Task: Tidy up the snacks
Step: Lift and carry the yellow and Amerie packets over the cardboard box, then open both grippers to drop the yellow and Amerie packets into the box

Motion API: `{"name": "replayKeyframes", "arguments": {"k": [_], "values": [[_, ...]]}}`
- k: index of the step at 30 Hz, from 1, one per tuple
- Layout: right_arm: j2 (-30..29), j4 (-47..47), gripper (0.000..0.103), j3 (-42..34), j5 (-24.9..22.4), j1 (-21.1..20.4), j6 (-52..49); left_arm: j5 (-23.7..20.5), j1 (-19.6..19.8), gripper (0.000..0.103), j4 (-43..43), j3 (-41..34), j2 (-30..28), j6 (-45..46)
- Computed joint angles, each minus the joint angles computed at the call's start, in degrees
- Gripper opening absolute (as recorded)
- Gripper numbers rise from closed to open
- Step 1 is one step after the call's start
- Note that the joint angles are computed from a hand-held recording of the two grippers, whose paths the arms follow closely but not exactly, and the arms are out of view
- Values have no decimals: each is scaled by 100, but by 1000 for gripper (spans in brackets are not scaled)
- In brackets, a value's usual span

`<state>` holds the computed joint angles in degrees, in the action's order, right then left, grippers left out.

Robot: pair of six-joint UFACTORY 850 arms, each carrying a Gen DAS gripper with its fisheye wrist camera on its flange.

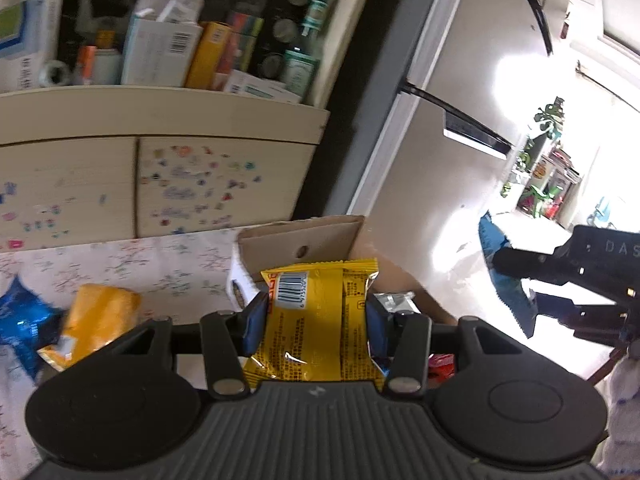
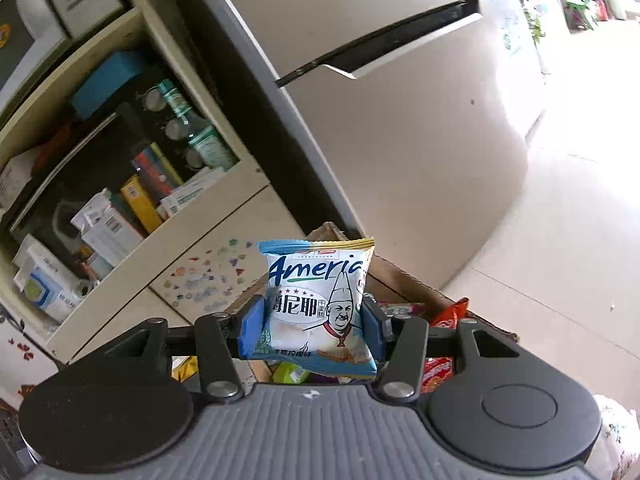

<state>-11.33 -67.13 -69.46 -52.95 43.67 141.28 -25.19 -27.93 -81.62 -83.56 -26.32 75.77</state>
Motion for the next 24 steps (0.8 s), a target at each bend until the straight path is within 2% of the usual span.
{"name": "replayKeyframes", "arguments": {"k": [7,9,11,12,15,24], "values": [[-35,291,59,-27,-197,-54,160,-48,-257,49,530,-563,-418,-592],[-16,362,62,3,-218,-73,261,-21,-329,58,766,-691,-503,-802],[5,366,67,27,-239,-75,357,-22,-354,73,618,-673,-481,-573],[10,362,68,33,-255,-70,373,-10,-356,75,519,-631,-445,-433],[-1,355,68,13,-245,-68,314,-118,-314,75,417,-601,-393,-296],[-102,276,71,-91,95,-94,28,-80,-94,76,998,-542,-280,-850]]}}
